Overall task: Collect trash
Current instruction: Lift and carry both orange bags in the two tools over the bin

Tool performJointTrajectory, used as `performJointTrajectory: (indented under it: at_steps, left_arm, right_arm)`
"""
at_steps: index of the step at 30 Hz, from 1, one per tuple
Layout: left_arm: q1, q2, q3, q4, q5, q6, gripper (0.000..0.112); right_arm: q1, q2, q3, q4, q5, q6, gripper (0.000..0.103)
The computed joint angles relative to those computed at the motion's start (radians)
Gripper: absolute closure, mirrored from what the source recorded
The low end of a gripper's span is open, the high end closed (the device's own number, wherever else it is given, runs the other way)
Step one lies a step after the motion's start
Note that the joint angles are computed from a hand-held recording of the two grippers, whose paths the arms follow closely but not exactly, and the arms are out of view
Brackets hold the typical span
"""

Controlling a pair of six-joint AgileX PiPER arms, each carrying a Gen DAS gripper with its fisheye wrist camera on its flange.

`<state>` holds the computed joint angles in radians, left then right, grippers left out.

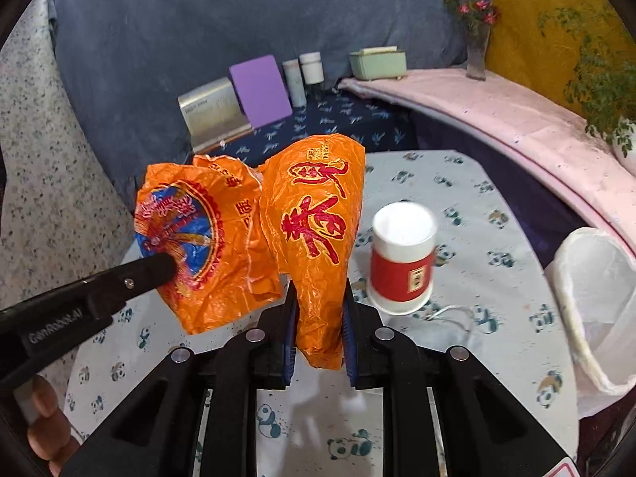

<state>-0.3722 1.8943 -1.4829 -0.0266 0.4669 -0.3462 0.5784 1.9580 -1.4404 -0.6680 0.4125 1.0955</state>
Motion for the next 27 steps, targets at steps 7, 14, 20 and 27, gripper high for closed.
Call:
performJointTrajectory:
  at_steps: [7, 14, 20, 27]
  left_arm:
    - [-0.116, 0.007, -0.079, 0.091, 0.032, -0.074, 0.108]
    - [-0.232, 0.072, -0.224, 0.133, 0.089, -0.089, 0.108]
    - [-0.317, 0.188, -0.418, 0.103, 0.169, -0.038, 0.108]
    - [-0.403, 0.393, -0.770, 0.055, 0.334, 0.027, 0.108]
  right_arm:
    - [-0.044, -0.169, 0.176, -0.174, -0.017, 0.188, 0.085]
    - [-0.123, -0.336, 0.360, -0.315, -0.023, 0.349, 0.085]
    - [-0.232, -0.465, 0.513, -0.386, -0.046, 0.436, 0.085]
    - [-0.410, -0.578, 0.662, -0.400, -0.117, 0.454, 0.085]
